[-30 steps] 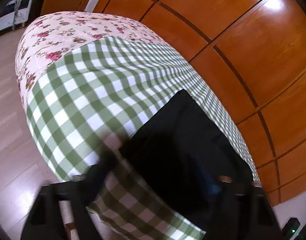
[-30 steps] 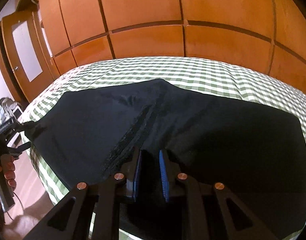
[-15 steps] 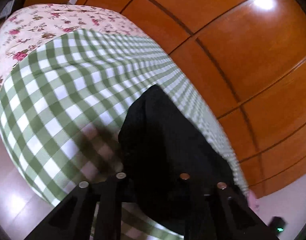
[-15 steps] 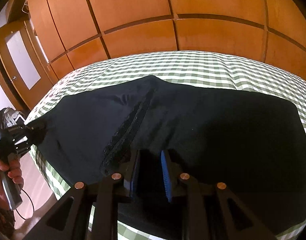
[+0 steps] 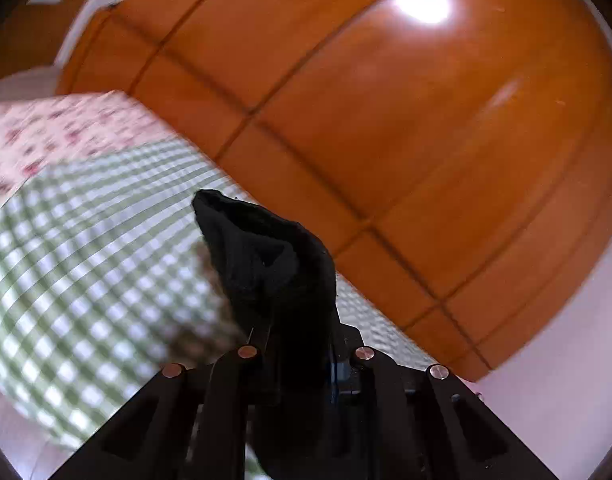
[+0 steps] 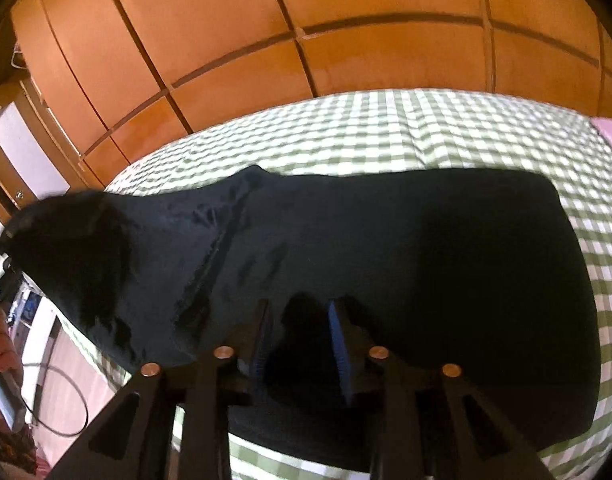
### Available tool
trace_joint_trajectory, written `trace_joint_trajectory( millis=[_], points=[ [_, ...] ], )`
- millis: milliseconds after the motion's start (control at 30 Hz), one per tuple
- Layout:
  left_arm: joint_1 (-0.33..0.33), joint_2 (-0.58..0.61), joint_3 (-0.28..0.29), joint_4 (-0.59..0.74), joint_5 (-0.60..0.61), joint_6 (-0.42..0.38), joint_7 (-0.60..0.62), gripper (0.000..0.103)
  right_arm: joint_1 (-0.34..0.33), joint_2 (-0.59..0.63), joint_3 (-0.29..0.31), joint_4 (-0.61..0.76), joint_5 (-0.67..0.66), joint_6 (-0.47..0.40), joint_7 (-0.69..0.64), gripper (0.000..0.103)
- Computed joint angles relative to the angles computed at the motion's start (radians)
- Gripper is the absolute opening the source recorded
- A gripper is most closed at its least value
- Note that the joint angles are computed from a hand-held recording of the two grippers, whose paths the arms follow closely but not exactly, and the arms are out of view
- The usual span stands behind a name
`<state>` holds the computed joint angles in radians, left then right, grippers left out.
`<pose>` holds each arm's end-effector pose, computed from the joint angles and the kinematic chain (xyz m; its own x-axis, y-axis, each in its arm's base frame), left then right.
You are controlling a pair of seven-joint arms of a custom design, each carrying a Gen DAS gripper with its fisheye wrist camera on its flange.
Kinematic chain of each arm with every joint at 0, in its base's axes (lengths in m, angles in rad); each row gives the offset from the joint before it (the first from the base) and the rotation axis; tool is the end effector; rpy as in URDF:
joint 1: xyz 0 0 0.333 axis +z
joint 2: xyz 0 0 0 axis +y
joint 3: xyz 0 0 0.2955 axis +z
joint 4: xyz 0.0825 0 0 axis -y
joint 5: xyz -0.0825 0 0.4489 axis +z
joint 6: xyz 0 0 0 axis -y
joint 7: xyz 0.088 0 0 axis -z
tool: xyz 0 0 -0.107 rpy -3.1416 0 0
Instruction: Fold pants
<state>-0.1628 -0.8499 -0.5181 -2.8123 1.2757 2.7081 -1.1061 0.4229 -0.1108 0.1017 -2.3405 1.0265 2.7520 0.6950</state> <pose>0.3264 -0.2630 0.4054 0.3157 -0.6585 0.6832 -0.1401 -0.7445 -0.6528 0.5129 0.2565 0.3619 0.5760 -0.7563 -0.3104 -0.7289 -0.3032 -0.6139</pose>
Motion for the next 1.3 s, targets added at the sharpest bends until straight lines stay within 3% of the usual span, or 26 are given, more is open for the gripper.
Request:
trace_joint_trajectory(
  millis=[133,233,367,533,700,800,967,1133,1300],
  points=[
    [0.045,0.099,-0.031,0.157,0.105,-0.002,0.102,0.015,-0.017,-0.026,-0.018,-0.009,0.010,-0.048,0.015,0.030],
    [0.049,0.212,-0.037,0.280,0.173,-0.015,0.195,0.015,-0.031,-0.054,-0.035,-0.024,0.025,-0.054,0.017,0.030],
    [0.048,0.392,-0.036,0.452,0.310,0.011,0.231,0.015,-0.064,-0.089,-0.067,-0.044,0.036,-0.059,0.031,0.030],
    [0.008,0.598,-0.015,0.629,0.409,0.035,0.271,0.015,-0.109,-0.107,-0.105,-0.052,0.056,-0.059,0.027,0.031],
    [-0.057,0.777,0.017,0.779,0.418,0.044,0.379,0.015,-0.166,-0.111,-0.138,-0.057,0.058,-0.057,0.088,0.031],
    [-0.100,0.874,0.044,0.858,0.391,0.056,0.473,0.015,-0.192,-0.102,-0.153,-0.048,0.077,-0.077,0.115,0.031],
    [-0.175,1.070,0.081,1.010,0.242,0.077,0.745,0.016,-0.214,-0.093,-0.159,-0.036,0.122,-0.087,0.114,0.031],
    [-0.240,1.211,0.098,1.121,0.064,0.055,0.990,0.016,-0.220,-0.109,-0.151,-0.042,0.122,-0.058,0.091,0.031],
    [-0.311,1.294,0.121,1.200,-0.045,0.005,1.126,0.016,-0.223,-0.094,-0.154,-0.035,0.121,-0.048,0.090,0.031]
  ],
)
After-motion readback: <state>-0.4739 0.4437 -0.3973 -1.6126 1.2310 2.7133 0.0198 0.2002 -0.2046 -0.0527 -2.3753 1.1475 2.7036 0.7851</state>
